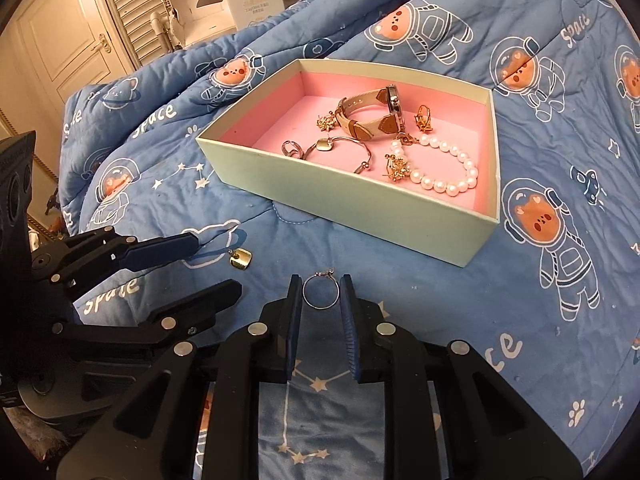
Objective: Organize jewelry
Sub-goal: 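Grasp the silver ring with the right tool while the left tool grasps the gold cube charm, then carry the ring and the gold cube charm over the box with both tools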
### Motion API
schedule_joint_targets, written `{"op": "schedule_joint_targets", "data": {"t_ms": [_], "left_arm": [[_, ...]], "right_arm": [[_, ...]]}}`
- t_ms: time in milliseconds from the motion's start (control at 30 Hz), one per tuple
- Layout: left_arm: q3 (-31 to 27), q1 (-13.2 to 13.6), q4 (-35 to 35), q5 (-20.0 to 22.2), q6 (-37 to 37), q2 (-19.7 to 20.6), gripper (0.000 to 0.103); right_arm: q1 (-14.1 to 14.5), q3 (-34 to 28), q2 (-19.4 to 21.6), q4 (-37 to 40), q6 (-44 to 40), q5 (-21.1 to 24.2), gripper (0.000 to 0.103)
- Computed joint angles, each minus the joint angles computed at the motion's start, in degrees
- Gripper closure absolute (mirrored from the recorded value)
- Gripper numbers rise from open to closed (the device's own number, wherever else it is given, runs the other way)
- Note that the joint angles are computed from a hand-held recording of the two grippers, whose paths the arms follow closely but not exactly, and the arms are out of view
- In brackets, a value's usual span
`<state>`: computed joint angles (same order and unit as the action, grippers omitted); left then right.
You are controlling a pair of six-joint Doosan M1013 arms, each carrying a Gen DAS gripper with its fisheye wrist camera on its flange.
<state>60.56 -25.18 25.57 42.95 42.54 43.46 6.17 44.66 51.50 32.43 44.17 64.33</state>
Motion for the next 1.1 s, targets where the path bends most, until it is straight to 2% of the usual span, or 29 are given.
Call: {"op": "schedule_joint_targets", "data": {"t_ms": [200,700,1100], "left_arm": [[-2.4,0.1,-1.9,1.6,1.9,1.5,0.062],[-4.6,0.2,-2.2,3.8,2.8,2.6,0.088],[-2.4,0.4,-2.8,1.3,0.8,1.3,0.089]], "right_arm": [[-0.2,-0.1,0.0,0.0,1.3,0.0,0.083],[-0.4,0.8,-0.3,-0.1,2.7,-0.3,0.083],[-0.6,1.7,-0.7,0.0,3.0,-0.6,0.083]]}}
